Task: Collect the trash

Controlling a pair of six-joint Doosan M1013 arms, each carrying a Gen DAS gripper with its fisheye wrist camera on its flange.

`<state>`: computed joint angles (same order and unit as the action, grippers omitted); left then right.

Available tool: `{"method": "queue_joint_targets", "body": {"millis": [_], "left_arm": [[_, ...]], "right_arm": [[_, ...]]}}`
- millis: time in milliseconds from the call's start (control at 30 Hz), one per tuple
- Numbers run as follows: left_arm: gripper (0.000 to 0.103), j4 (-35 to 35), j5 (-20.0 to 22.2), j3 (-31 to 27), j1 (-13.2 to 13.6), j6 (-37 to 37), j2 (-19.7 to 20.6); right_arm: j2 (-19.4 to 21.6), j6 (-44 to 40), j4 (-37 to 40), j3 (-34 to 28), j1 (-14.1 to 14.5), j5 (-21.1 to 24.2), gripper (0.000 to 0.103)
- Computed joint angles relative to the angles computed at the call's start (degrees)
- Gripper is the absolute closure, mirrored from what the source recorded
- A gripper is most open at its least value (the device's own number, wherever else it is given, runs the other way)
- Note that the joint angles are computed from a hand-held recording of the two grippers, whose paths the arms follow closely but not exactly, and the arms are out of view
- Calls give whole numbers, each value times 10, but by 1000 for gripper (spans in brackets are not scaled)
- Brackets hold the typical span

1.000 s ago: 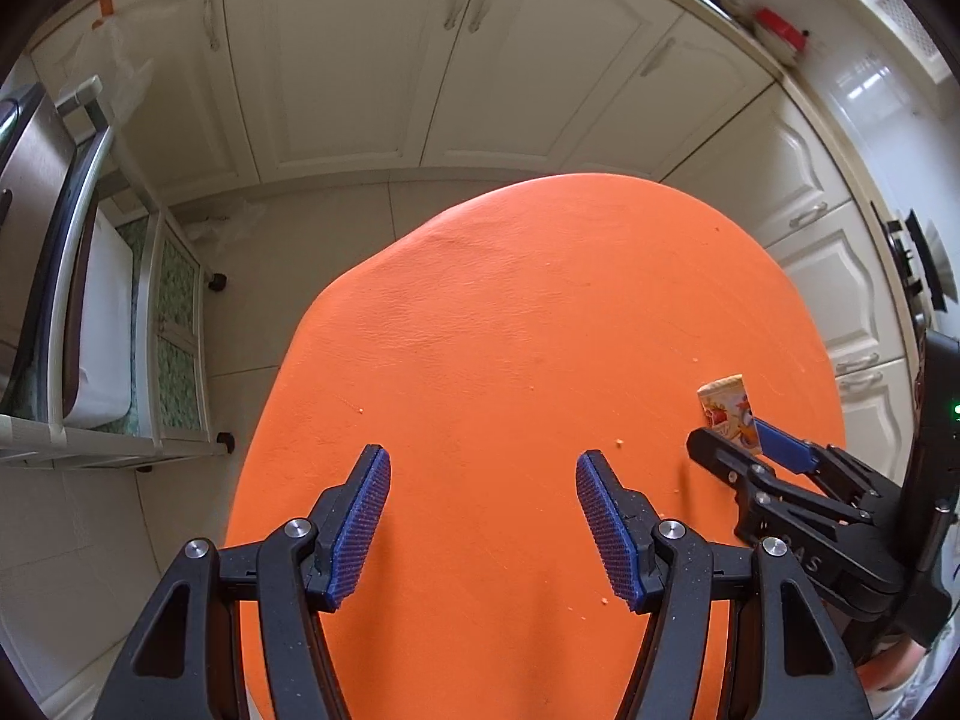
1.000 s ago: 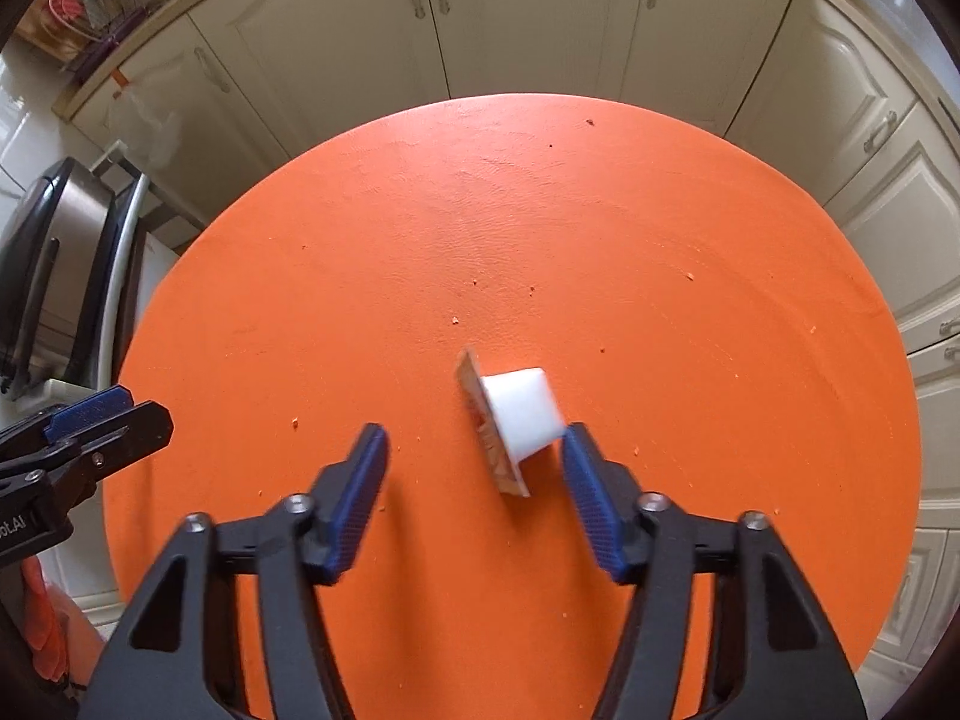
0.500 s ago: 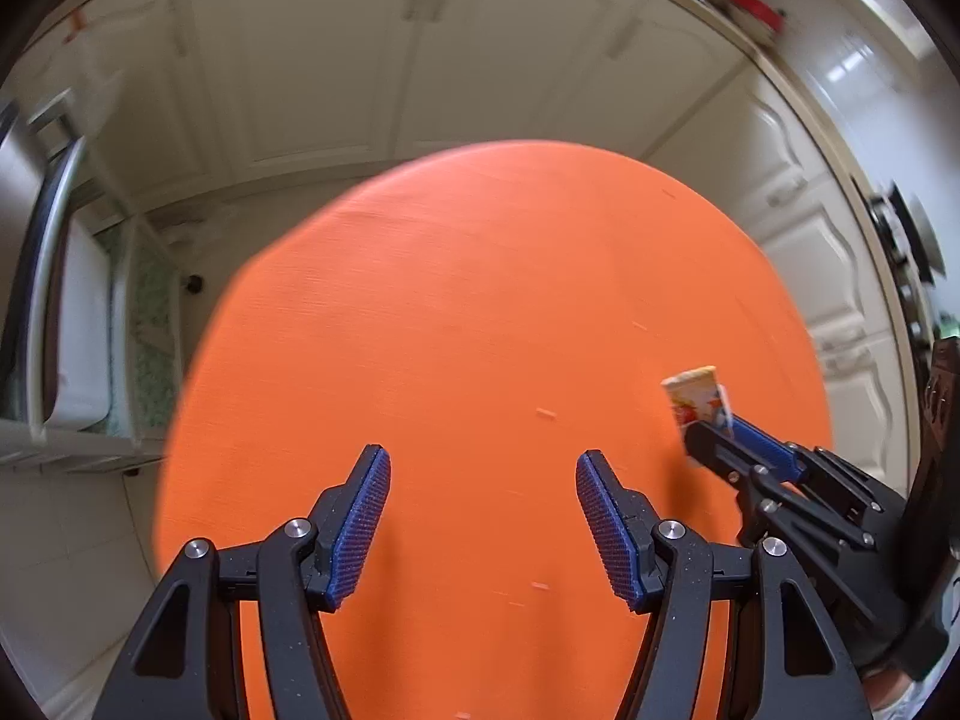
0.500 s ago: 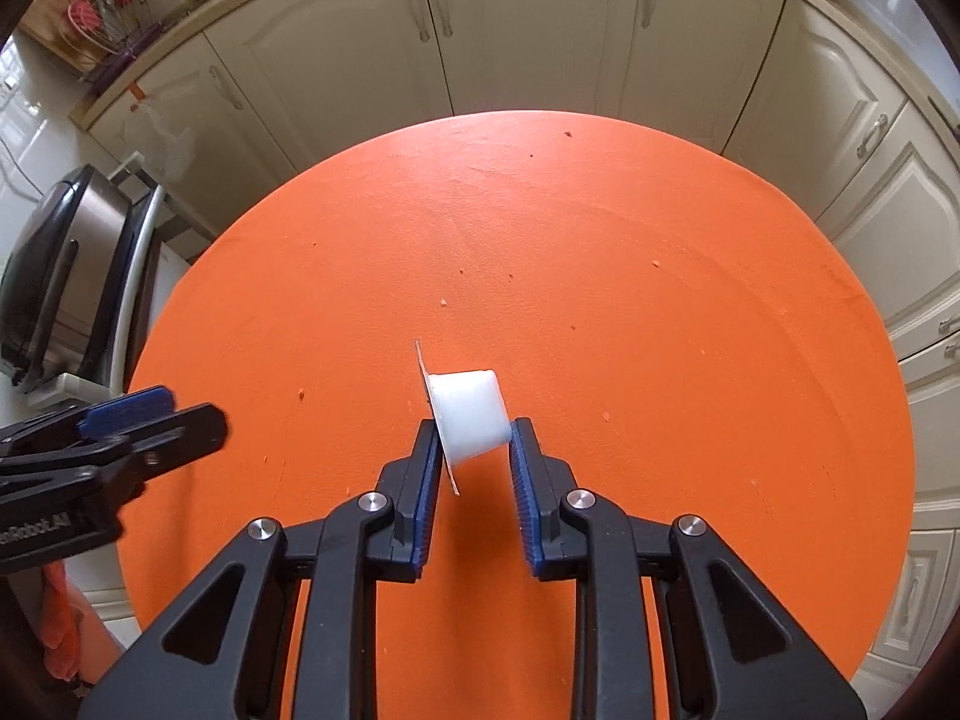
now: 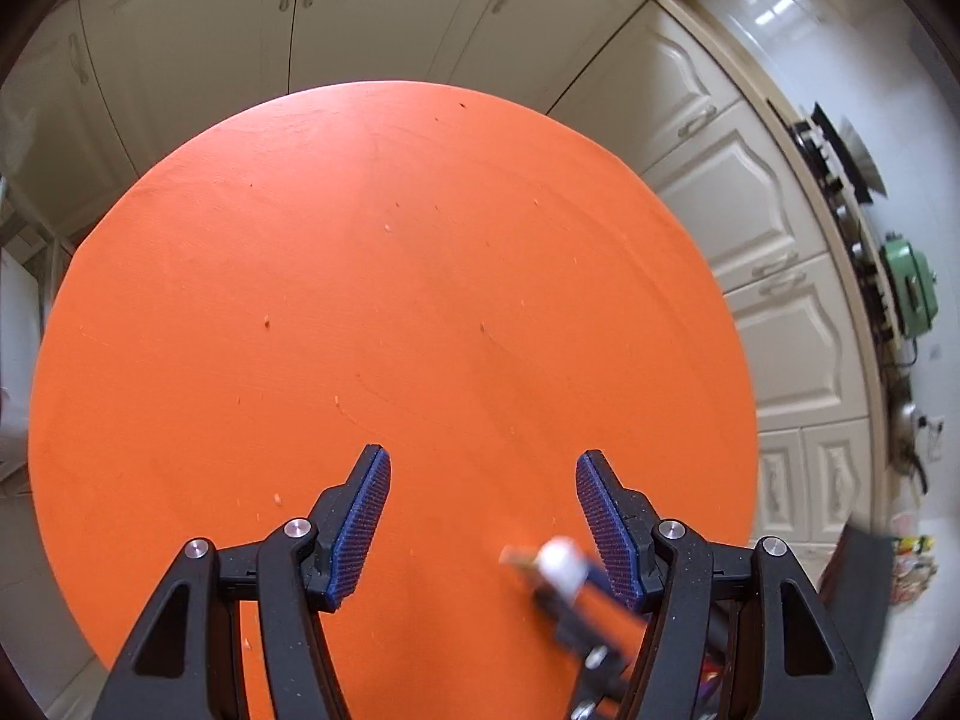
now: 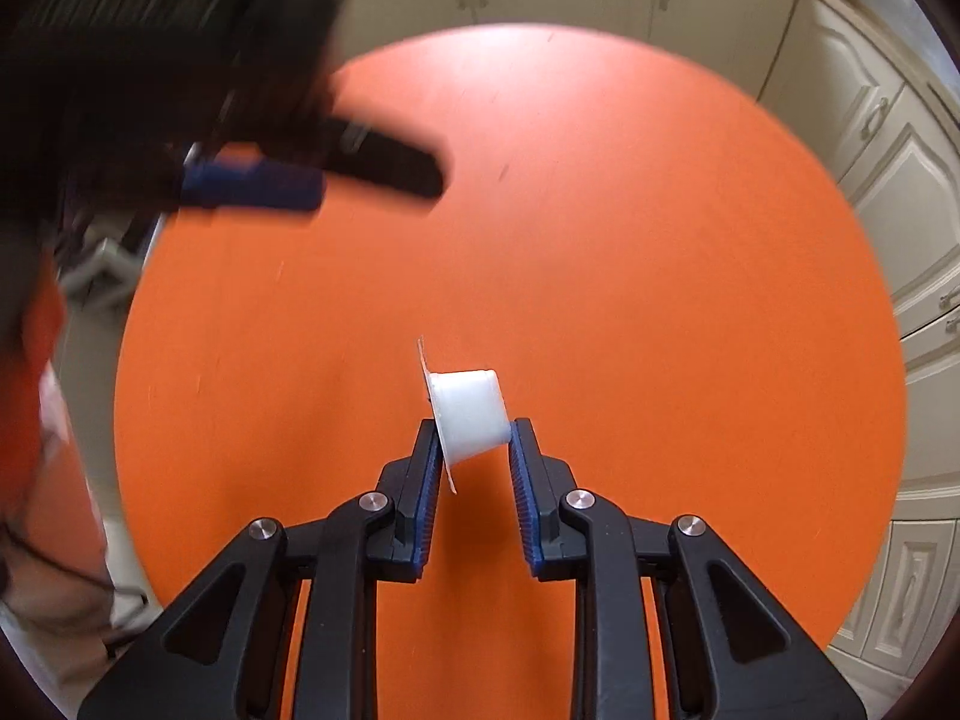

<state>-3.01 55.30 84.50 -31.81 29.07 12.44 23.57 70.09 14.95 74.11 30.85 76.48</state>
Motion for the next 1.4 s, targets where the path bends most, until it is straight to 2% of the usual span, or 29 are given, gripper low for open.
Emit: {"method": "queue_joint_targets", "body": {"millis": [133, 200, 233, 267, 333, 533, 633, 733, 900, 967, 1000, 1033, 1100, 1133, 1400], "left_arm": [[43, 13, 19, 2, -19, -5, -1], [43, 14, 33, 7, -30, -11, -4], [43, 17, 30, 13, -35, -20, -9], [43, 22, 31, 12, -42, -31, -9], [43, 24, 36, 10, -51, -37, -9], [43, -5, 44, -13, -67, -29, 7], [43, -17, 64, -34, -69, -2, 25], [42, -35, 66, -38, -68, -1, 32], [42, -14, 95, -65, -79, -9, 60], [45, -20, 91, -62, -79, -5, 63], [57, 0, 89, -61, -83, -14, 61], [86, 15, 85, -58, -88, -21, 58], [94, -2, 79, -58, -86, -2, 60], [97, -6, 74, -56, -86, 0, 59], [101, -1, 45, -41, -87, 2, 47]], "right_arm": [[-23, -18, 32, 37, -14, 9, 78], [-34, -4, 26, 49, -22, -1, 75], [-44, 3, 26, 59, -29, -16, 65], [-49, 6, 28, 64, -32, -24, 47], [-64, 14, 37, 79, -47, -50, 28], [-86, 31, 51, 95, -84, -83, 28], [-87, 39, 59, 96, -98, -82, 28], [-93, 45, 55, 105, -107, -81, 28], [-99, 47, 73, 122, -120, -71, 28], [-100, 47, 72, 127, -121, -71, 28], [-100, 47, 73, 128, -122, -69, 28], [-100, 49, 74, 128, -121, -68, 28], [-97, 54, 74, 125, -120, -68, 28], [-96, 55, 74, 124, -119, -69, 28], [-95, 57, 81, 124, -119, -62, 28]]}}
